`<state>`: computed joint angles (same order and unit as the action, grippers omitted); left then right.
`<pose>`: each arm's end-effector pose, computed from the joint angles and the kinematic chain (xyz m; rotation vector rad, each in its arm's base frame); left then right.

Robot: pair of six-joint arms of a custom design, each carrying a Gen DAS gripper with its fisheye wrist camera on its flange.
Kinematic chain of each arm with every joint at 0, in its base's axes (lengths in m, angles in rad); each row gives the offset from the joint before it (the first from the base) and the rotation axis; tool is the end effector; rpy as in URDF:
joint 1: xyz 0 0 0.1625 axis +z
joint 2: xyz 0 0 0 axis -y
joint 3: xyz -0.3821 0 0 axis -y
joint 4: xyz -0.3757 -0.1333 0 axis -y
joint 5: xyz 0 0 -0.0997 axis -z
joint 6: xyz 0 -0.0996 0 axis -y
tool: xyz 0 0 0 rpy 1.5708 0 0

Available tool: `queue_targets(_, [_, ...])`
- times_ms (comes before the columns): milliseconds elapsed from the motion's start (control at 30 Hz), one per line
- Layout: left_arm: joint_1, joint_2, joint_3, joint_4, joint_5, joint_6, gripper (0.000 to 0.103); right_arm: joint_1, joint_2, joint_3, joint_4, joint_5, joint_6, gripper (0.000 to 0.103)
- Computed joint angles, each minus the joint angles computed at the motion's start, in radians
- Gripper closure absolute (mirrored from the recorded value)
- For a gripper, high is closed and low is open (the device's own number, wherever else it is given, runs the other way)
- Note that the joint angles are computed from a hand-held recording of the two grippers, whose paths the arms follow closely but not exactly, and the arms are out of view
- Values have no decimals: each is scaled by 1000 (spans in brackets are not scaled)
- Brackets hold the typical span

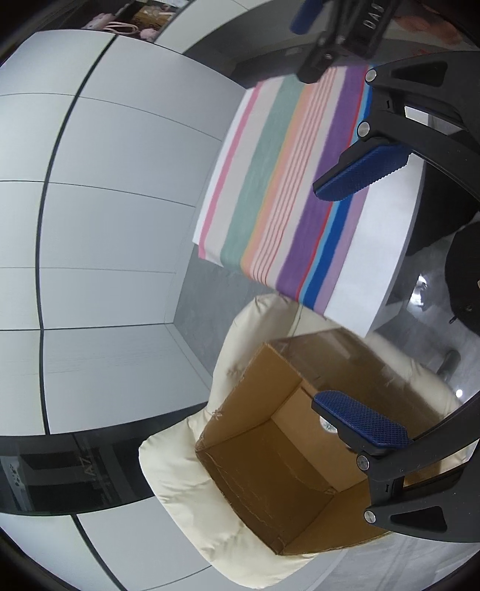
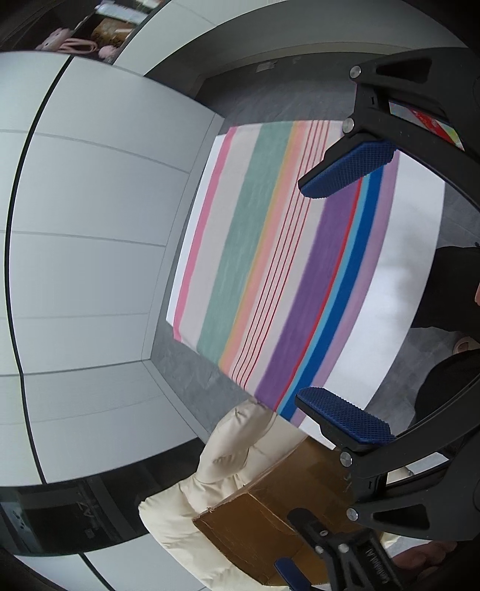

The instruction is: Organize objects

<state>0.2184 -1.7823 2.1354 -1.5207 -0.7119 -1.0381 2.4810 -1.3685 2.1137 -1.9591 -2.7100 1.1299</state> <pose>-0.2852 -0.2771 0.3072 0.5831 2.2793 -0.8224 0.3672 -0.2311 0.2082 0.0108 -2.1054 0.9440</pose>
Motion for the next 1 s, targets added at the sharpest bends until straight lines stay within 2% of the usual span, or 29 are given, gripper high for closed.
queue_targets(200, [-87,-27,1,100,-45,-87,0,87,-55,-20,283,14,212,0])
queue_targets(367, [-171,-42,-4,242,-103,-195,0,171,-65,-40,422,62,319,0])
queue_targets(667, [-296,-88,-11,405,-186,-344,0,252,-61,-55,492,129,382,0])
queue_targets(733, [-298,-91,-16,414,-174,-356,0,250,-48,-67,528,135,405,0])
queue_targets(833, [-281,-81,-20,412,-153,-354,0,243,-50,-52,470,134,371,0])
queue_targets(1000, [-255,-75,-14,385,-176,-344,0,232,-52,-39,435,134,350,0])
